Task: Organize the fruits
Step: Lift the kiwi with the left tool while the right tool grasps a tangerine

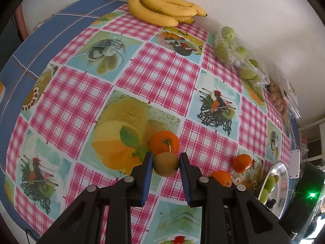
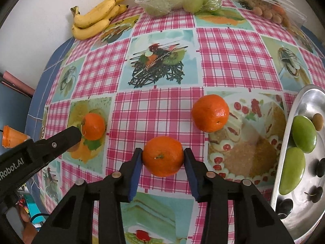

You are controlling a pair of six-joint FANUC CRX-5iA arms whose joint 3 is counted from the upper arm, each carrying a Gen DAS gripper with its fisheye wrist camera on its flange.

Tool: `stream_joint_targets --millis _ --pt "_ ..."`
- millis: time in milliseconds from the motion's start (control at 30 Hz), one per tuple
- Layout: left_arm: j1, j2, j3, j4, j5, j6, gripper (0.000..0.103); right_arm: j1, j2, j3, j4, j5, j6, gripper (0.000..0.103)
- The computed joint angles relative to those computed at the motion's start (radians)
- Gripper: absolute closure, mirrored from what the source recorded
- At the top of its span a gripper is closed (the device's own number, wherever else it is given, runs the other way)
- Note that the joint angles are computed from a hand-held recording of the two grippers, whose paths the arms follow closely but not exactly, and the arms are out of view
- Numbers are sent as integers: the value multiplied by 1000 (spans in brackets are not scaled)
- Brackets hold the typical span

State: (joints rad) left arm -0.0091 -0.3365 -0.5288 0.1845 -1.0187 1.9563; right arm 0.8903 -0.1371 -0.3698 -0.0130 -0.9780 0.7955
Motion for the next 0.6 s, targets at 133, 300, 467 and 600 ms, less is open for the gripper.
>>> stream_joint_targets --millis 133,300,467,600 --pt "5 -3 -2 3 2 -6 75 -2 -4 -2 -4 3 -3 61" --pt "3 -15 5 -3 2 -1 75 0 -29 -9 2 10 -10 61" --pt "-4 -27 14 -9 3 1 75 6 -64 -14 30 8 -27 61" --pt "-10 -37 21 -12 4 9 75 11 -90 -19 48 0 -40 61"
